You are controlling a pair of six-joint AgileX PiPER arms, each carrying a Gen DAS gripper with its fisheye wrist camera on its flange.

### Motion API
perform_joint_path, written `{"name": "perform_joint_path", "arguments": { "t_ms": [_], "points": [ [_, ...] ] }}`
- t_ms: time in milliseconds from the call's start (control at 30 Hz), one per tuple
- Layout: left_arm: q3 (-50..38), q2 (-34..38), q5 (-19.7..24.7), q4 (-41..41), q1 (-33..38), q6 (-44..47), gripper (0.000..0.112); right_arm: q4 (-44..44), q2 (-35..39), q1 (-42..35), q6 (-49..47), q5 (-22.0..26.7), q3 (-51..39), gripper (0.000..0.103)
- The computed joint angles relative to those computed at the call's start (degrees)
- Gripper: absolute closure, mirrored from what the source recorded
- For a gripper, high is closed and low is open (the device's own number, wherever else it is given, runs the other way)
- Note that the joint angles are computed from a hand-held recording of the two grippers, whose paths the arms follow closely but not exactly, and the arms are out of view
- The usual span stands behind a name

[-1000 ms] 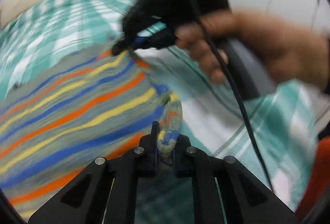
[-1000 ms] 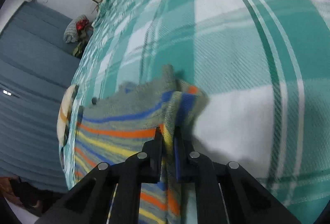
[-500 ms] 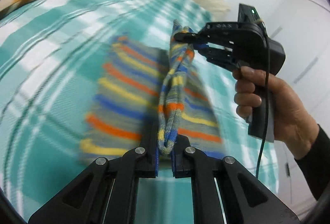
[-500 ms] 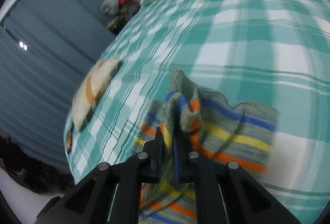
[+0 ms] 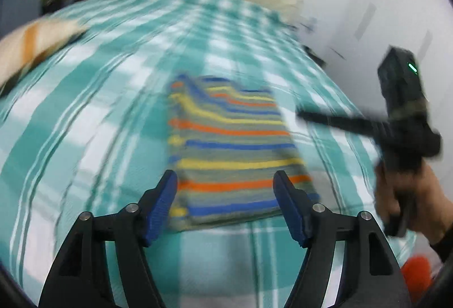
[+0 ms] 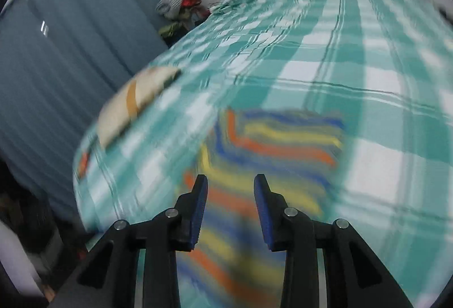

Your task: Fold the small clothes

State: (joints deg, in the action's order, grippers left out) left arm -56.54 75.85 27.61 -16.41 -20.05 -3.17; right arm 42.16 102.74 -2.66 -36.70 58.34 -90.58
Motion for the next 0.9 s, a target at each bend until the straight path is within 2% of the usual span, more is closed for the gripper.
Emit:
{"name": "perform_joint_path", "arguments": {
  "t_ms": [67, 133, 200, 233, 267, 300, 333, 367, 400, 467, 500, 600, 667, 767, 900],
  "points": [
    [-3.3, 5.6, 1.0, 2.7, -1.4, -1.3, 0.045, -1.0, -5.5, -0.7, -3.5, -2.0, 9.8, 0.068],
    [-7.1, 12.9, 6.9, 3.8, -1.1, -3.6, 0.061, -5.8, -5.6, 0.4, -1.0, -3.7, 15.9, 0.068],
    [-8.3, 12.2, 11.3, 5.3, 0.0, -5.2, 0.064, -10.2, -4.7, 1.9, 2.4, -6.6, 19.9, 0.068],
    [-7.3, 9.8, 11.0, 5.4, 0.5, -5.2, 0.052, -9.2, -6.9, 1.6, 1.7, -8.5, 21.9, 0.067],
    [-7.1, 7.1, 12.0, 6.7, 1.1, -6.6, 0.04, -10.0, -8.9, 1.4, 3.1, -8.6, 22.4, 0.061],
    [-6.4, 4.0, 12.5, 8.6, 1.4, -8.2, 0.018, -11.0, -11.9, 1.0, 5.3, -9.1, 23.1, 0.042],
    [-5.0, 0.4, 12.2, 9.1, 1.8, -8.1, 0.013, -11.7, -14.7, 0.8, 6.9, -10.2, 24.3, 0.032],
    [-4.7, -1.6, 12.8, 9.6, 1.9, -7.7, 0.013, -13.1, -18.0, 0.8, 8.9, -11.9, 25.6, 0.018],
    [-5.0, -1.4, 13.2, 8.8, 3.0, -5.7, 0.012, -15.5, -21.4, 1.5, 11.2, -14.4, 27.0, 0.016],
    [-7.2, 0.4, 16.5, 6.6, 4.3, -2.4, 0.012, -19.2, -24.6, 2.4, 13.5, -15.4, 27.7, 0.016],
    [-8.0, 2.0, 16.7, 5.1, 5.2, -0.5, 0.012, -19.2, -24.8, 2.6, 13.4, -14.8, 27.5, 0.016],
    [-10.2, 6.5, 17.3, 0.3, 8.7, 4.6, 0.012, -11.1, -21.4, 0.1, 8.0, -11.1, 26.8, 0.016],
    [-12.7, 10.9, 17.5, -6.9, 12.8, 11.8, 0.012, -6.5, -19.3, -1.6, 4.8, -9.7, 27.1, 0.016],
    [-18.2, 17.4, 19.4, -12.8, 15.9, 16.9, 0.012, -0.4, -15.6, -4.7, -0.5, -8.3, 25.3, 0.016],
    [-26.1, 27.2, 22.6, -19.0, 17.9, 20.0, 0.013, 5.0, -5.0, -8.1, -1.4, -3.0, 15.2, 0.016]
  ]
}}
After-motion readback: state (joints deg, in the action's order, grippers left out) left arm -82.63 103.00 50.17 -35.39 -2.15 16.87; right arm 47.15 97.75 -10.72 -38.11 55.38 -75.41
